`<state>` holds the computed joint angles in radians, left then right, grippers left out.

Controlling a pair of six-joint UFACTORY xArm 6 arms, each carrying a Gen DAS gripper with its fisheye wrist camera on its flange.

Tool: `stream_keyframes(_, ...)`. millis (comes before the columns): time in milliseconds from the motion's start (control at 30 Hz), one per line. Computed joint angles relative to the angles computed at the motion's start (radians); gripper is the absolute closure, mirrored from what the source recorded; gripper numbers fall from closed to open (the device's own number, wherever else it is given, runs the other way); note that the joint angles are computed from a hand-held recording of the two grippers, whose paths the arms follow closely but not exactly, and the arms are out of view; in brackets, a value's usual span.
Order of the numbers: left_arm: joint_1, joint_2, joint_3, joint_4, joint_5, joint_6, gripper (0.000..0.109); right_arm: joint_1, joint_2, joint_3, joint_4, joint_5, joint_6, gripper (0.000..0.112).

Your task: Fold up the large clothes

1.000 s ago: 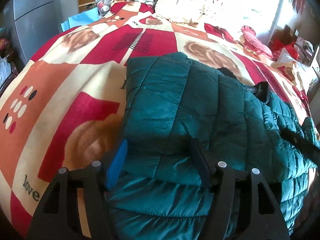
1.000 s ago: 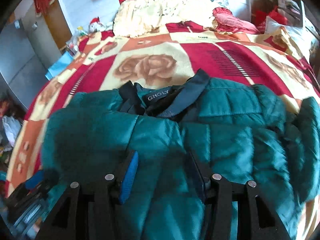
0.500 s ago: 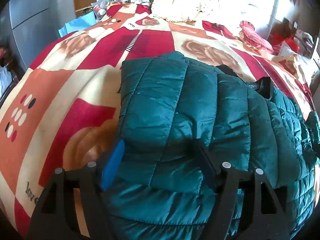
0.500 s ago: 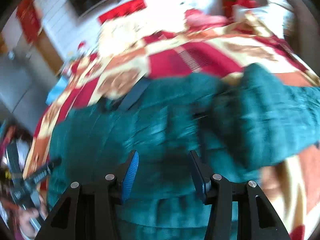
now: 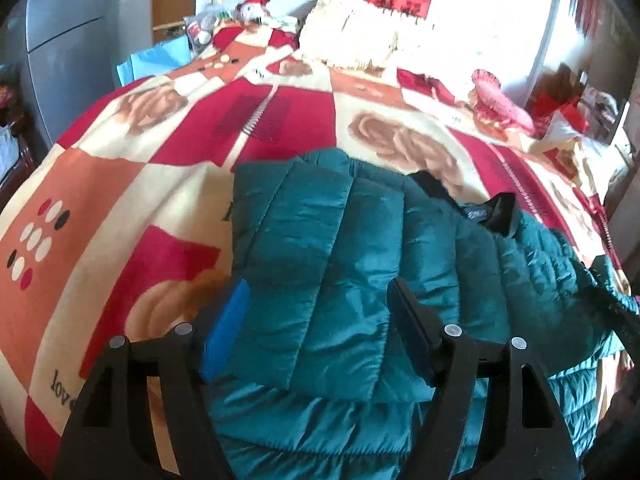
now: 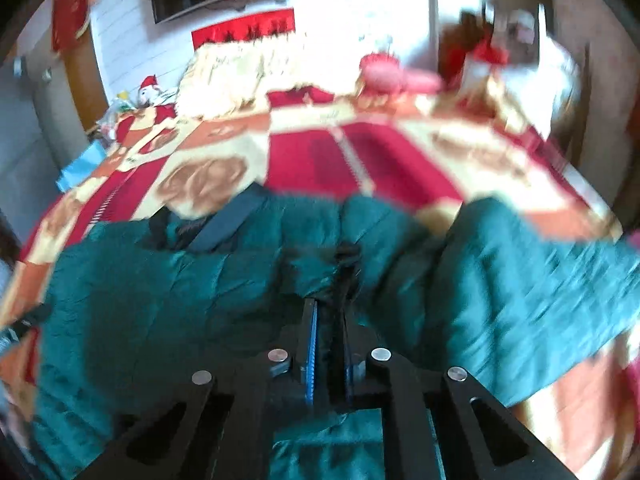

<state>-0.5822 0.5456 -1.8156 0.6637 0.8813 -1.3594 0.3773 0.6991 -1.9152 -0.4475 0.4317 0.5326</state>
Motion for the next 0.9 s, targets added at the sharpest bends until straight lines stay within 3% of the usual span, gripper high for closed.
stream_keyframes(67,0.005,0.054,-0.064,-0.058,0.026,0.051,0.037,0.001,0.079,-0.121,-0.007,0.090,-0.010,0.104)
stream_keyframes(200,-0.004,0.093,-0.103,-0.042,0.068,0.067,0.036,-0.009,0.162,-0.250,0.190,0.201,-0.137,0.103)
stream_keyframes(367,-0.005,0.096,-0.099,-0.032,0.063,0.065,0.036,-0.014,-0.068,0.082,0.147,-0.010,-0.027,0.097)
stream_keyframes(500,-0.004,0.097,-0.098,-0.029,0.060,0.064,0.036,0.017,-0.136,0.192,0.192,-0.091,-0.122,0.064)
stream_keyframes(633,-0.005,0.098,-0.099,-0.025,0.062,0.063,0.035,0.047,-0.023,0.034,0.308,0.047,-0.269,0.066)
stream_keyframes(667,-0.006,0.099,-0.100,-0.023,0.061,0.062,0.034,0.049,0.013,-0.013,0.302,0.077,-0.263,0.072)
stream_keyframes(800,-0.008,0.112,-0.112,-0.017,0.062,0.067,0.030,0.051,0.164,-0.227,0.230,0.211,-0.203,0.073)
stream_keyframes(900,-0.012,0.123,-0.126,-0.007,0.075,0.068,0.029,0.050,0.187,-0.252,0.206,0.219,-0.187,0.073)
